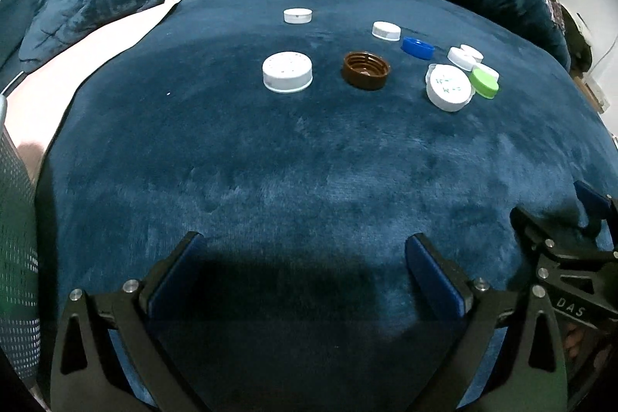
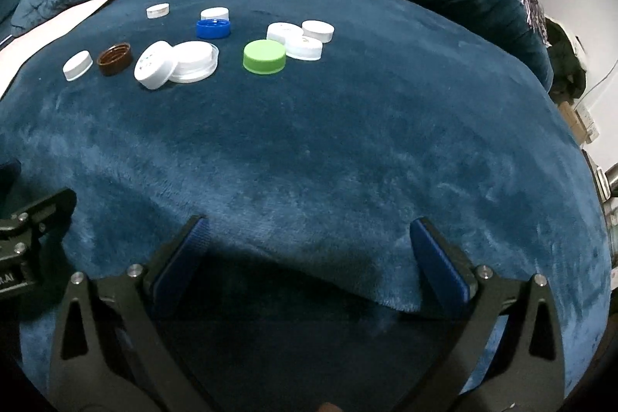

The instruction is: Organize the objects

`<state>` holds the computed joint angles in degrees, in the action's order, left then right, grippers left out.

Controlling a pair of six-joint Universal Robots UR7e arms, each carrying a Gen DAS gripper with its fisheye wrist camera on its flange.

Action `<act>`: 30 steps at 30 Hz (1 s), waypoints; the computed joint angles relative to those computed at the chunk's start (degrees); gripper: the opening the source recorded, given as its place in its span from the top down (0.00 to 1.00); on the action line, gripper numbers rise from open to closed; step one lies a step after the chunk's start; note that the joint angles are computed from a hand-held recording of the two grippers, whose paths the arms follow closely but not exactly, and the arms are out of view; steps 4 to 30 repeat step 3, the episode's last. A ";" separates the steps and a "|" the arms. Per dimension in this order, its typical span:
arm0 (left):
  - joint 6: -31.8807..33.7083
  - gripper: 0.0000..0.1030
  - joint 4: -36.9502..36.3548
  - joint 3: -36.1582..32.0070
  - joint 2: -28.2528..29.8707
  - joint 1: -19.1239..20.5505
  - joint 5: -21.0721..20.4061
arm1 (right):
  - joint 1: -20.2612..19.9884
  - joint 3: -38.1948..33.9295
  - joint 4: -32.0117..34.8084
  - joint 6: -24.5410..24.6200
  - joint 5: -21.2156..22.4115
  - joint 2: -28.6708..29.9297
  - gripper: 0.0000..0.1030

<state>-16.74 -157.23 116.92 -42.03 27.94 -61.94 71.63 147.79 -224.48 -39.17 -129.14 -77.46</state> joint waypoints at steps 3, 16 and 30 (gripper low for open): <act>0.16 0.00 -0.44 -0.18 0.36 -0.07 0.29 | 0.53 -0.48 -0.33 0.37 -0.44 1.08 0.00; 0.16 0.00 -0.44 -0.18 0.36 -0.07 0.29 | 0.53 -0.48 -0.33 0.37 -0.44 1.08 0.00; 0.16 0.00 -0.44 -0.18 0.36 -0.07 0.29 | 0.53 -0.48 -0.33 0.37 -0.44 1.08 0.00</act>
